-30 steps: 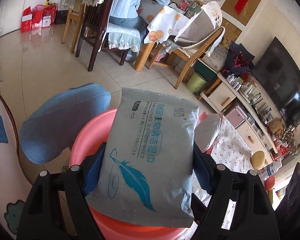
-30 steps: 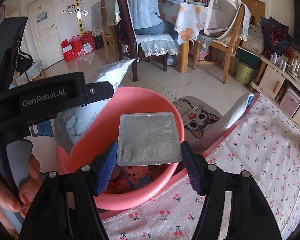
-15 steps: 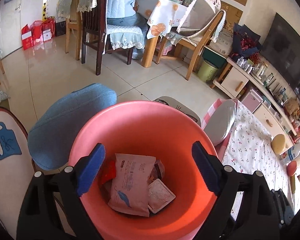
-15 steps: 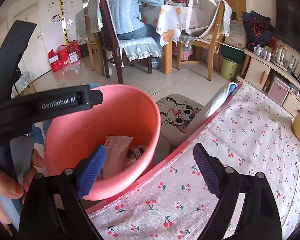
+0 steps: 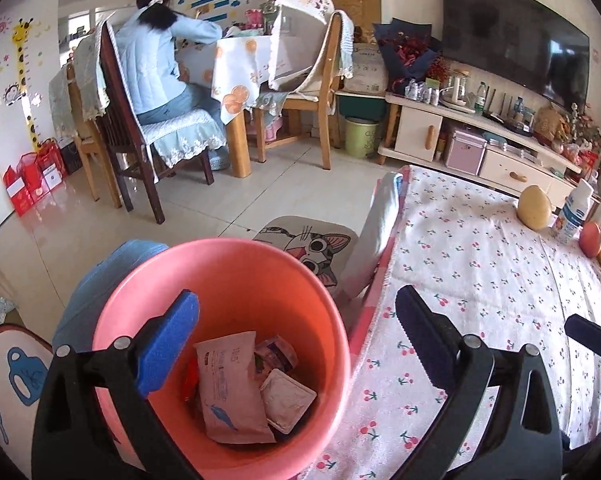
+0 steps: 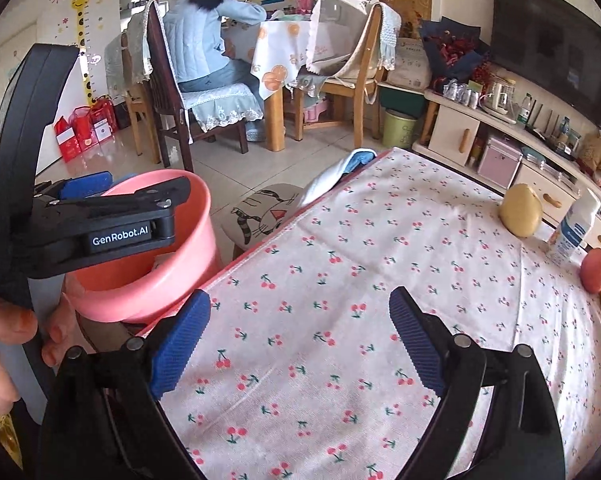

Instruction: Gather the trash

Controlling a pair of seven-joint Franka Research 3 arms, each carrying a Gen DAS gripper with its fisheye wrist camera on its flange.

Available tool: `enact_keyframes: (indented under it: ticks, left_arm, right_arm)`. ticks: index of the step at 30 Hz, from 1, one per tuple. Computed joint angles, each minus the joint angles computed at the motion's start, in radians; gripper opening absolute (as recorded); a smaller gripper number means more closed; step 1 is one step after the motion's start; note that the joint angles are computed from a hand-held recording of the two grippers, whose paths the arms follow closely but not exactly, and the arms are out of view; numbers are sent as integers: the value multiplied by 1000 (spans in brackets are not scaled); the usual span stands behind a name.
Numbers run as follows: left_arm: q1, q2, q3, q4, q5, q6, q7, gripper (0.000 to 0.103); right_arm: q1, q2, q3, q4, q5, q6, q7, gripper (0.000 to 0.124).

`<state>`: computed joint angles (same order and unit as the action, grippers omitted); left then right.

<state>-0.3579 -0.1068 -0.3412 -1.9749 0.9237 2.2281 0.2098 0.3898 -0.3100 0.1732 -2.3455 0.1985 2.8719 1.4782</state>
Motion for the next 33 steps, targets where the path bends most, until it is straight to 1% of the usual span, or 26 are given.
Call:
enact_keyframes:
  ticks: [5,10,13,20,29,33]
  left_arm:
    - [-33,51,-25,57,80,-12,-14,99]
    - [-80,96,-26,104,139,-2,-32,99]
    - [-109,127,-23,136,156,5,-38,99]
    - [-191,207,-13,237,182,-22,-42,99]
    - [-307,319,11,406,184,-68,22,99]
    - [-370,375,31,494,197,-90,44,99]
  right_arm:
    - [-36,-82,-14,-74,-6,19,21,91]
    - [-56,-157,-45,-148,27,45,20,92]
    - [-83,-196,-51,-186,34,59,22,92]
    - [-140,-291,-76,-260,45,76,16,92]
    - [-261,-411,-67,-341,14,128,11,93]
    - [-292,-456,-91,-368,16,151,-1,93]
